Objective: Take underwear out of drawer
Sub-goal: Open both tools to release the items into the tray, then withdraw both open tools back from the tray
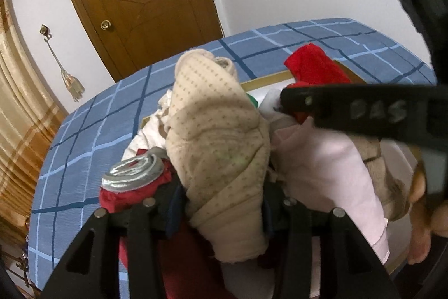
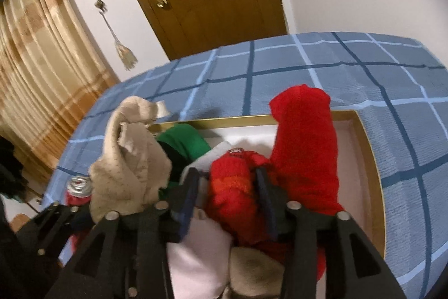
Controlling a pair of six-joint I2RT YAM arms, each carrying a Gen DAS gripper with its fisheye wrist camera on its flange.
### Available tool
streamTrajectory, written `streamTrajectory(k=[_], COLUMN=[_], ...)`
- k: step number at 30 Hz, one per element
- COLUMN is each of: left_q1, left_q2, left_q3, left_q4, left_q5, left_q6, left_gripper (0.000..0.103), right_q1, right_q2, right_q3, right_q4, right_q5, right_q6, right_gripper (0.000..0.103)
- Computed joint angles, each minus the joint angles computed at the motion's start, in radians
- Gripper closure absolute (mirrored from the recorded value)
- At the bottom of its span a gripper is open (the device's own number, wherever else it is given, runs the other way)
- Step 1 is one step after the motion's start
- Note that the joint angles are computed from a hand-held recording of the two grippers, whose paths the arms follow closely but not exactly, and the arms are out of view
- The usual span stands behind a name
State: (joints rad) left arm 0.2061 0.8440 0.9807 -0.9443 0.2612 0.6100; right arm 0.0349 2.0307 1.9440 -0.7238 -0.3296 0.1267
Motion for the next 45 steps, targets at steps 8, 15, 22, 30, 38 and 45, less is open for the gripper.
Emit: streamTrajectory(k=[8, 15, 22, 30, 38, 45], left_q1=[0.060, 0.115, 0.349, 0.687, 0.546, 0.692], left_q2=[-0.118, -0.211, -0.244, -0.222, -0.265, -0.234], left_q3=[0.021, 0.051, 0.077, 0.112, 0.064, 0.054], left_q4=[-0.063, -0.120, -0.274, -0.500, -0.406, -0.505], left_q5=[0.070, 0.132, 0.330, 0.555, 0.430, 0.517], left_q6=[-0.024, -0.019, 0.118, 0.410, 0.264, 0.419], left_gripper=[0.011, 0.001, 0.001, 0.001, 0.001, 0.001], right_q1=[-0.052, -0.078, -0.126, -0.134, -0.122, -0.111], right_q2=[-0.200, -0.354, -0.485, -0.591, -0.629, -0.646], right_q3=[-0.242, -0.430, -0.586, -0.705, -0.750, -0.784], right_q4=[0.163, 0.279, 0.347, 0.393, 0.407, 0.439], right_q5=[-0.117, -0.124, -0.143, -0.135, -0.113, -0.075], right_q6=[0.114, 0.165, 0.204, 0.176, 0.148, 0.128], right_gripper=[0.037, 0.037, 0.037, 0.037, 0.036, 0.031])
